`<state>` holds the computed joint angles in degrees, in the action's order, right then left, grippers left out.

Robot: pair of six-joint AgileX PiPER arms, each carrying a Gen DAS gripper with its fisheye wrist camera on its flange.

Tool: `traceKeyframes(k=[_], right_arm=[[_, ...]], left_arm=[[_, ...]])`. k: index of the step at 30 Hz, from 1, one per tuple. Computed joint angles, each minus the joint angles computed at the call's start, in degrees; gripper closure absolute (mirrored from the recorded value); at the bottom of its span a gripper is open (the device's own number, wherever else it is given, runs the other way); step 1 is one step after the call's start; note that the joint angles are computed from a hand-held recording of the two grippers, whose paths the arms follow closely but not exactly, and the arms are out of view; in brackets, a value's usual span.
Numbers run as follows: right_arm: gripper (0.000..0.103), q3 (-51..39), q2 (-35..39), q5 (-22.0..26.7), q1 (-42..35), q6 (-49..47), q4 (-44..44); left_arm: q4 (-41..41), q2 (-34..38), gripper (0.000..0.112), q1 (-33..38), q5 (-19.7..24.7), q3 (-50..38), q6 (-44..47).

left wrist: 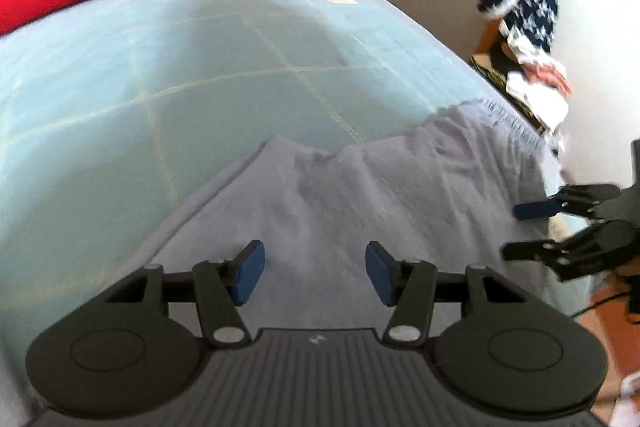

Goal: Fold clothes

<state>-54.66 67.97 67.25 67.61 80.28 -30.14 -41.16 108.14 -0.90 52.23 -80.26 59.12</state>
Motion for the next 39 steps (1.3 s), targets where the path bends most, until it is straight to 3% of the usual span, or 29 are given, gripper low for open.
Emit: traceKeyframes(k=[2, 7, 11, 16, 20, 22, 24, 25, 26, 32, 36, 39], right_arm=[[0.019, 0.61, 0.10, -0.55, 0.85, 0.03, -0.33], [0.006, 0.77, 0.96, -1.30, 2.13, -0.41, -0.21], [0.000, 0.61, 2.47, -2.07, 2.32, -0.53, -0.45], [0.000, 1.29, 2.84, -3.03, 2.87, 0.86, -0.96], [0.000, 1.71, 3.33, -4.18, 2.03, 0.28, -0.92], [0.000, 1.45, 3.96, -4.28, 1.62, -0.01, -0.84], [0.000, 1.05, 4.65, -4.32, 1.11, -0.41, -0.67], [0.000, 0.83, 4.98, -4.32, 0.84, -0.61, -0.55], [0.000, 0.61, 5.28, -4.32, 0.59, -0.78, -0.41], [0.000, -0.30, 6.29, -4.09, -0.20, -1.41, 0.14], [0.000, -0.66, 6.71, -3.49, 0.34, -0.39, -0.27], [0.000, -0.79, 7.18, -3.32, 0.72, 0.69, -0.72]], left_arm=[[2.70, 1.58, 0.068, -2.54, -6.17, -0.59, -0.92], [1.55, 1.07, 0.069, -1.50, -7.46, -4.23, -2.76], [3.66, 0.46, 0.069, 2.29, -0.33, -6.77, -4.83], [9.88, -0.19, 0.078, 5.33, 1.50, -4.73, -7.01], [12.00, 1.09, 0.079, 7.26, 0.58, -4.47, -7.35], [11.52, 2.95, 0.080, 8.33, 3.24, -6.51, -8.35], [10.61, 3.09, 0.089, 8.54, 4.25, -7.00, -7.63], [10.17, 3.16, 0.103, 8.65, 4.75, -7.23, -7.27], [9.60, 3.14, 0.109, 8.81, 5.27, -7.43, -6.88], [10.46, 3.56, 0.110, 10.12, 4.18, -9.99, -11.45], [2.37, 5.70, 0.108, 11.01, 10.82, -16.06, -9.31], [-1.20, 9.53, 0.097, 7.87, 15.21, -21.21, -7.42]])
